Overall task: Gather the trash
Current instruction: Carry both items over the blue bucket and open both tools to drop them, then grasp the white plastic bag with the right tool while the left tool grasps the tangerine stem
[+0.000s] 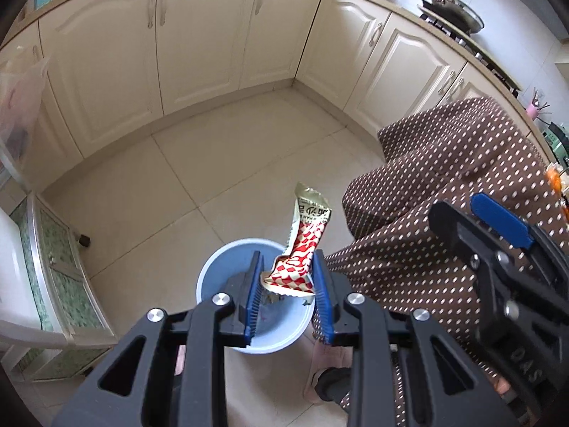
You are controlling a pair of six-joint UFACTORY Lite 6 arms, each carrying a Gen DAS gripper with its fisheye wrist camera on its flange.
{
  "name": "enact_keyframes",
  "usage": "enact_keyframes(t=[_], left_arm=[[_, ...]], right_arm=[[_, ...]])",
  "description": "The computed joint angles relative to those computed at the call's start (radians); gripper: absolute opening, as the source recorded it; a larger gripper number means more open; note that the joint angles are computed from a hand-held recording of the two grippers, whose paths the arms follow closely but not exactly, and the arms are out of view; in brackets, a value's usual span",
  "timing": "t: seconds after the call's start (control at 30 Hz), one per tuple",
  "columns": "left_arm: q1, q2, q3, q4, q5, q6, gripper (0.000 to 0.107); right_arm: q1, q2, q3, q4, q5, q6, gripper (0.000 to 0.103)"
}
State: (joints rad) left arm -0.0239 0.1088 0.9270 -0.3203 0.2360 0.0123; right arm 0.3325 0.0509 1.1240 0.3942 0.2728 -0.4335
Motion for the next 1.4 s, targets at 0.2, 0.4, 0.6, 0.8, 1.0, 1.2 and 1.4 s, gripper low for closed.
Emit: enact_keyframes(t=[0.2,0.4,0.6,0.8,1.0,1.2,1.4], left_arm=[[-0.027,-0.073,0.013,0.255,0.002,-0.264,0.056],[-0.044,-0.168,-0.005,0.325,0.054,-0.353,0.057],[-0.109,-0.326,-0.016,0.465,0.133,-0.502,0.057],[-0.295,-0.421,0.051,0.696,0.235,-0.759,0.061],[-0.593,-0.312,0.224,0.950,0.350,-1.029,0.066],[-0.763,-0.015,0.536,0.953,0.392,-1.028,0.066],[-0.830,0.275,0.891,0.895,0.468,-0.914,0.066]], right_arm=[[-0.055,-0.050,0.000,0.084,0.024,-0.085,0.062],[-0.063,-0.123,-0.011,0.044,0.055,-0.040,0.063],[-0.094,-0.239,-0.016,0.020,0.120,-0.016,0.063],[-0.265,-0.394,-0.011,0.131,0.254,-0.142,0.066],[-0.670,-0.474,0.020,0.408,0.478,-0.456,0.071],[-1.110,-0.331,0.131,0.580,0.663,-0.665,0.076],[-1.291,-0.061,0.309,0.596,0.711,-0.651,0.085]])
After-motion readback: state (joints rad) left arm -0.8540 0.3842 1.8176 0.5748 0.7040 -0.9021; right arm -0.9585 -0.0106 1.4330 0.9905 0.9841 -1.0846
